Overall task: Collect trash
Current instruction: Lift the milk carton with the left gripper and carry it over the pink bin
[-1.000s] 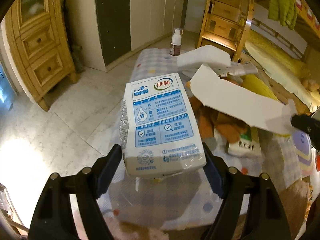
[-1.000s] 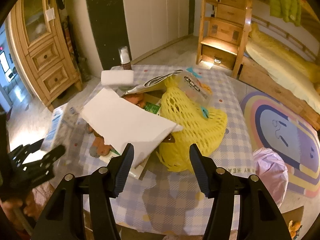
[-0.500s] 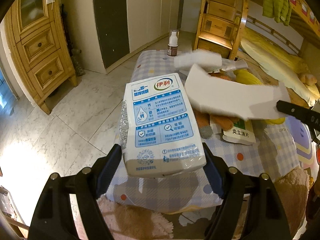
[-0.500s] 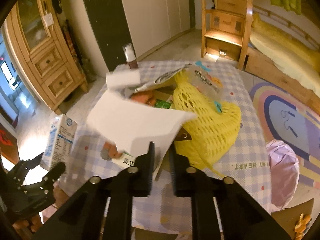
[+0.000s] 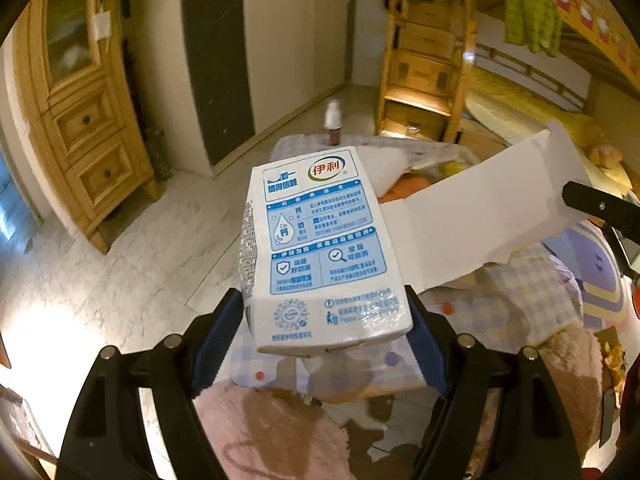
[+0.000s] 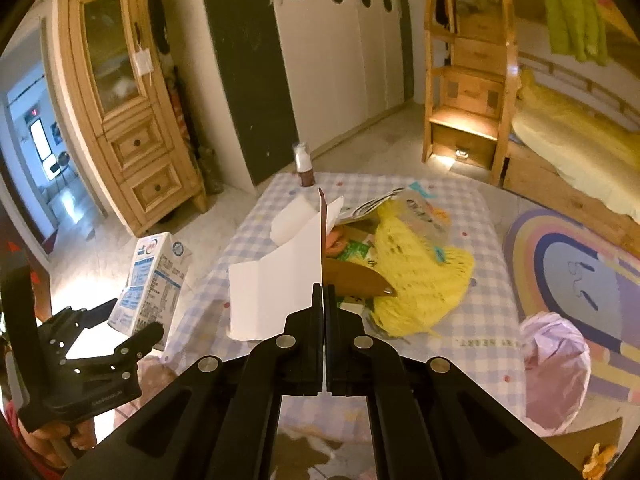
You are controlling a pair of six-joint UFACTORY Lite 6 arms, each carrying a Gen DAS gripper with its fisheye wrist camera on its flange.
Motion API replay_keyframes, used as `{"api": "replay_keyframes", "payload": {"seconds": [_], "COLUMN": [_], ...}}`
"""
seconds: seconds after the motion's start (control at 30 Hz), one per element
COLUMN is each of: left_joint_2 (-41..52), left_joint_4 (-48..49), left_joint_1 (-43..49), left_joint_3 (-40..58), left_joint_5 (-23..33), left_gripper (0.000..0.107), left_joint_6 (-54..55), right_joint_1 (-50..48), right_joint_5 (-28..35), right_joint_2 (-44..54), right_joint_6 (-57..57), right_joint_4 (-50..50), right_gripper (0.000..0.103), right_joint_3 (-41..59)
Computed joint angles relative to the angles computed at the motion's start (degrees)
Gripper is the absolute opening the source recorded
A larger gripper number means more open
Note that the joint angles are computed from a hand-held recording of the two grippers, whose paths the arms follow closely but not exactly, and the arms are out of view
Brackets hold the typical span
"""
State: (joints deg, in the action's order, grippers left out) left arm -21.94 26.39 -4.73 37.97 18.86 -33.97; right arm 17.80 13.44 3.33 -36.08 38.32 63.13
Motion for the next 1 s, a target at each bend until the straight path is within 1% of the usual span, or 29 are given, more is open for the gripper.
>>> {"api": "replay_keyframes", "payload": {"seconds": [0.1, 0.2, 0.27, 0.33, 0.4, 0.47, 0.57, 0.67, 0.77, 0.83, 0.87, 0.9, 0.93, 1.0], "left_joint_2": [-1.41, 0.47, 3.95, 8.91, 13.47, 19.96, 29.74, 40.03, 49.64, 57.6, 60.01, 62.82, 66.97, 75.23], "left_joint_4": [6.6, 15.17, 21.57, 25.84, 28.82, 30.25, 28.63, 23.96, 17.25, 10.03, 7.14, 3.96, 0.68, -5.32], "left_joint_1": [-7.06, -14.98, -19.91, -24.37, -27.46, -30.02, -32.75, -34.94, -36.61, -37.29, -37.55, -37.62, -38.0, -38.63], "left_joint_3": [0.49, 2.62, 5.01, 8.87, 12.71, 18.17, 27.54, 38.26, 49.1, 59.12, 62.39, 66.12, 72.03, 84.02], "left_joint_5": [2.14, 3.48, 4.07, 4.11, 3.94, 3.02, 1.48, 0.8, 1.26, 2.37, 3.06, 3.64, 5.35, 8.95], "left_gripper": [0.076, 0.076, 0.076, 0.076, 0.076, 0.076, 0.076, 0.077, 0.077, 0.077, 0.077, 0.077, 0.077, 0.077], "left_joint_6": [-8.09, -18.09, -25.04, -29.69, -32.6, -33.14, -29.49, -22.89, -14.68, -6.31, -3.08, 0.67, 4.52, 11.6], "right_joint_1": [-3.58, -8.28, -12.61, -17.26, -23.5, -29.05, -37.75, -43.47, -48.38, -50.28, -50.71, -51.15, -51.3, -51.24], "right_joint_5": [0.26, 0.29, 1.36, 2.62, 4.82, 6.85, 8.99, 8.16, 5.3, 3.11, 1.68, -0.55, -1.98, -5.98], "right_joint_2": [-6.94, -12.67, -15.86, -18.13, -19.85, -20.44, -19.82, -16.87, -10.33, -6.01, -3.87, -0.5, 1.38, 7.47], "right_joint_6": [-4.46, -9.89, -15.07, -19.47, -25.55, -29.68, -35.42, -39.14, -45.41, -50.45, -52.77, -57.17, -61.06, -72.61], "right_joint_4": [3.98, 8.25, 12.49, 15.93, 21.06, 24.36, 28.57, 30.89, 35.77, 40.21, 42.36, 46.62, 50.24, 61.44], "right_gripper": [0.0, 0.0, 0.0, 0.0, 0.0, 0.0, 0.0, 0.0, 0.0, 0.0, 0.0, 0.0, 0.0, 0.0], "right_joint_3": [-5.74, -11.08, -13.82, -15.68, -17.2, -17.69, -17.7, -16.66, -14.23, -12.78, -11.92, -10.35, -9.49, -6.13]}}
